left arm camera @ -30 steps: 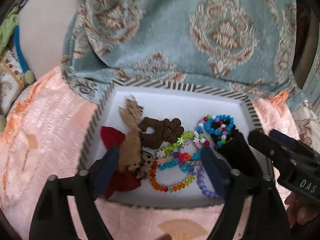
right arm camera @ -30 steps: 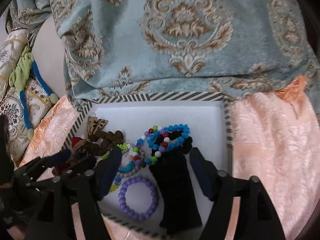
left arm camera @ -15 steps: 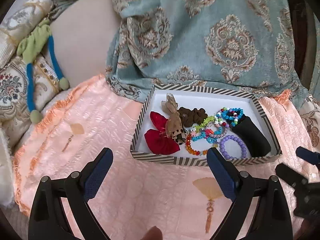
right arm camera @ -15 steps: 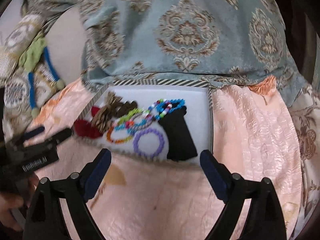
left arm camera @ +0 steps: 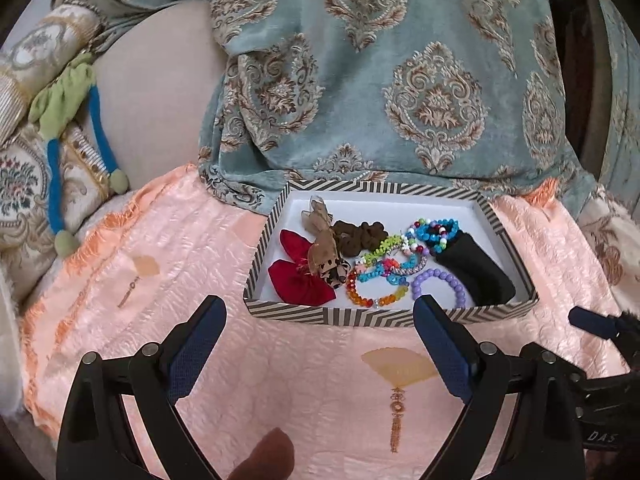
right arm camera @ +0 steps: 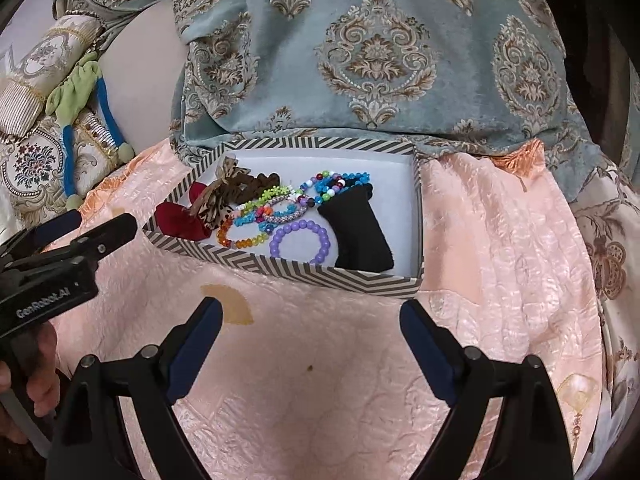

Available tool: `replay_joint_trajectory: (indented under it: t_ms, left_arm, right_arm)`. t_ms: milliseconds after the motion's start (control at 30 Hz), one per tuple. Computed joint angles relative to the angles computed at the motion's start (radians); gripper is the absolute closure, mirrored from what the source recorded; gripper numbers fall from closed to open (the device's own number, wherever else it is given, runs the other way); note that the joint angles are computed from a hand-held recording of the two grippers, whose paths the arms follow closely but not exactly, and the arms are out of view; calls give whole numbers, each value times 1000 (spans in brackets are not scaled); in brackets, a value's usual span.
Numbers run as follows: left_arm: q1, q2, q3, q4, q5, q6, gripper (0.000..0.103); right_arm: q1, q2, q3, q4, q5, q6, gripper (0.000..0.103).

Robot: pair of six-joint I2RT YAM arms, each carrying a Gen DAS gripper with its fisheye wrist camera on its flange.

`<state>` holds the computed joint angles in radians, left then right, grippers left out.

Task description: Organize jewelry

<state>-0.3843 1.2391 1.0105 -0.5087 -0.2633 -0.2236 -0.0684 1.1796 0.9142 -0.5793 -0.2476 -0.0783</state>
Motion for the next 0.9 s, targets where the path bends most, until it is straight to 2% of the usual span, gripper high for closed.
replay_joint_trajectory:
  t_ms: [67, 133, 367, 900]
  left_arm:
    - [17, 8, 10, -13, 63, -10, 21]
    - [18, 16, 19, -27, 83, -19, 21]
    - [-24, 34, 19, -55, 30, -49, 21]
    - [-25, 43, 9, -65, 16, -45, 21]
  right_arm:
    - [3, 5, 3, 1, -1, 3, 10]
    - [13, 4, 2, 4, 6, 4, 10]
    - [31, 7, -2, 4, 27, 3, 10]
    - [47, -2, -10, 0, 49, -5, 10]
